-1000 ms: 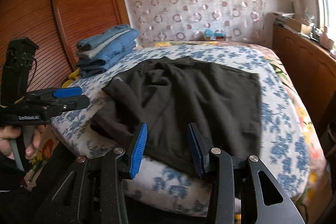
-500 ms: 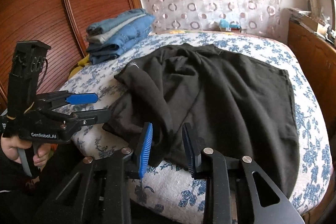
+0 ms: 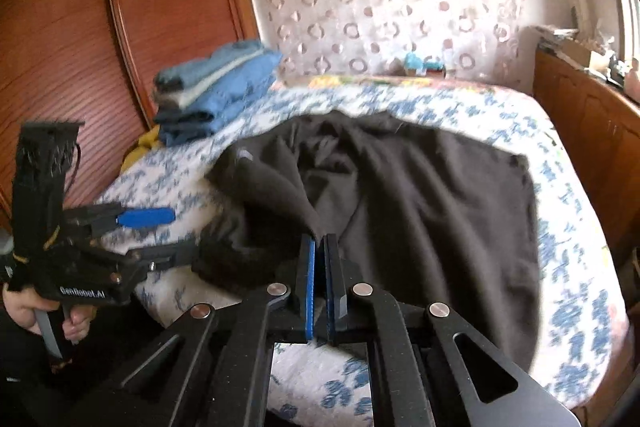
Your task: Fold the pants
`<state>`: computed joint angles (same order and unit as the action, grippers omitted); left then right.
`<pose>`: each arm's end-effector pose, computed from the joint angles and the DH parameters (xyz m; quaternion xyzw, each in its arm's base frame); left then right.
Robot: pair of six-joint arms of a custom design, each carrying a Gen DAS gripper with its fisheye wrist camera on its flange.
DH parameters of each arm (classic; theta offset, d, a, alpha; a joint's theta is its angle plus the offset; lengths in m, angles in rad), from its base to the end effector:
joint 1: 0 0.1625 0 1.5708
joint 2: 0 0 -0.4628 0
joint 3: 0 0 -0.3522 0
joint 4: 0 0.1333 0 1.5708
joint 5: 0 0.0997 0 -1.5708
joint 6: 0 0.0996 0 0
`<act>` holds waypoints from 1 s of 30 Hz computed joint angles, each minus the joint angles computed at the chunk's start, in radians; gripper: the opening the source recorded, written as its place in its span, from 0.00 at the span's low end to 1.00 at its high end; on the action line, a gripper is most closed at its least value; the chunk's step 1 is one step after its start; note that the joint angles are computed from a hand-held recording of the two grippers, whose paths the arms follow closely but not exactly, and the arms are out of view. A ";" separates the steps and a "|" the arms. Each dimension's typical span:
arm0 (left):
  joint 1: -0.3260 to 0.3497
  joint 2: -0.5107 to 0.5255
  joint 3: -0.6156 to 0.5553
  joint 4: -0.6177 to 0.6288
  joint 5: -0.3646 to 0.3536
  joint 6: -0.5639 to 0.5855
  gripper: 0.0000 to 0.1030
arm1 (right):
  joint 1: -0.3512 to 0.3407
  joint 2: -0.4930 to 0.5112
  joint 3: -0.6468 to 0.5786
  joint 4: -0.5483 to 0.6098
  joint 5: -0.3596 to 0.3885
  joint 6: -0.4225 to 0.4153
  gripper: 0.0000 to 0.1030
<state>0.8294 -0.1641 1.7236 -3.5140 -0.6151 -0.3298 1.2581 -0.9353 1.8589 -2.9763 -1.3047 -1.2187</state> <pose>-0.2297 -0.5687 -0.1300 0.0923 0.8712 -0.3760 0.3018 -0.0390 -0.6389 0.2150 0.4497 -0.8516 0.2598 0.0710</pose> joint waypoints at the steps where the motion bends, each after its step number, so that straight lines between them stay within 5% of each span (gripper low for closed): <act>1: -0.001 -0.001 0.000 -0.003 0.001 0.002 0.74 | -0.003 -0.008 0.004 -0.008 0.009 0.001 0.03; 13: -0.013 0.013 -0.079 -0.006 -0.014 0.102 0.74 | -0.060 -0.089 0.059 -0.088 0.062 0.019 0.03; 20: 0.004 0.033 -0.149 0.051 -0.015 0.117 0.74 | -0.061 -0.087 0.042 -0.029 0.050 0.044 0.04; 25: 0.019 0.039 -0.169 0.151 -0.004 0.086 0.74 | -0.042 -0.062 0.040 -0.018 0.007 0.049 0.25; 30: 0.030 0.038 -0.169 0.217 -0.005 0.044 0.74 | -0.016 -0.021 0.015 -0.006 -0.051 0.037 0.31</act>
<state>0.8589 -0.1265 1.5542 -3.2975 -0.6198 -0.2861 1.2425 -0.9561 1.8735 -2.9820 -1.3555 -1.1814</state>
